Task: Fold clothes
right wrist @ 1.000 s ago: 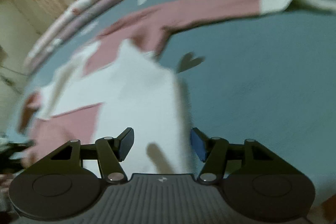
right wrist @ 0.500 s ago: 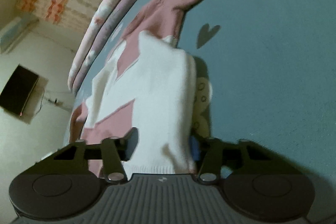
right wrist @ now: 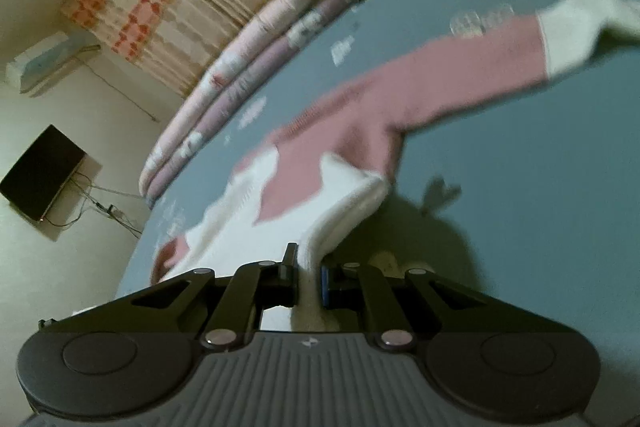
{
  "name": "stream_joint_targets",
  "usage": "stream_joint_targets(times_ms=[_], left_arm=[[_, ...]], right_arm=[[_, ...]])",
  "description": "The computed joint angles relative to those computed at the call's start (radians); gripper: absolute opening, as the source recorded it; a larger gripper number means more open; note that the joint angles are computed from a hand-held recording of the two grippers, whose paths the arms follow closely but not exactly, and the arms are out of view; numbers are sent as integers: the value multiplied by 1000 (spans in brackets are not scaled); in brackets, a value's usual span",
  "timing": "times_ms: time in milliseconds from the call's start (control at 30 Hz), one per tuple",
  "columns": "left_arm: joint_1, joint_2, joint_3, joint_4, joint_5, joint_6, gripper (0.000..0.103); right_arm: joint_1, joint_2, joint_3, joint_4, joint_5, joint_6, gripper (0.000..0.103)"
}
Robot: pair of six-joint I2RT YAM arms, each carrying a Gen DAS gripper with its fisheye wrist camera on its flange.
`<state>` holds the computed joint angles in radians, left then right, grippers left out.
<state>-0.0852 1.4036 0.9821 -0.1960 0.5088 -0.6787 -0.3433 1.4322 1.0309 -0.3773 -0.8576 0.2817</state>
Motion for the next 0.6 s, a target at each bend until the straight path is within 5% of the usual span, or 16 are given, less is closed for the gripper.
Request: stream_joint_targets(times_ms=[200,600], left_arm=[[-11,-96,19,-171,-31,39,2],[-80,-138,-117,-219,-95,40,2]], right_arm=[[-56,-34,89,-158,-48,-75,11],[-94,-26,-5,-354,82,-262,11]])
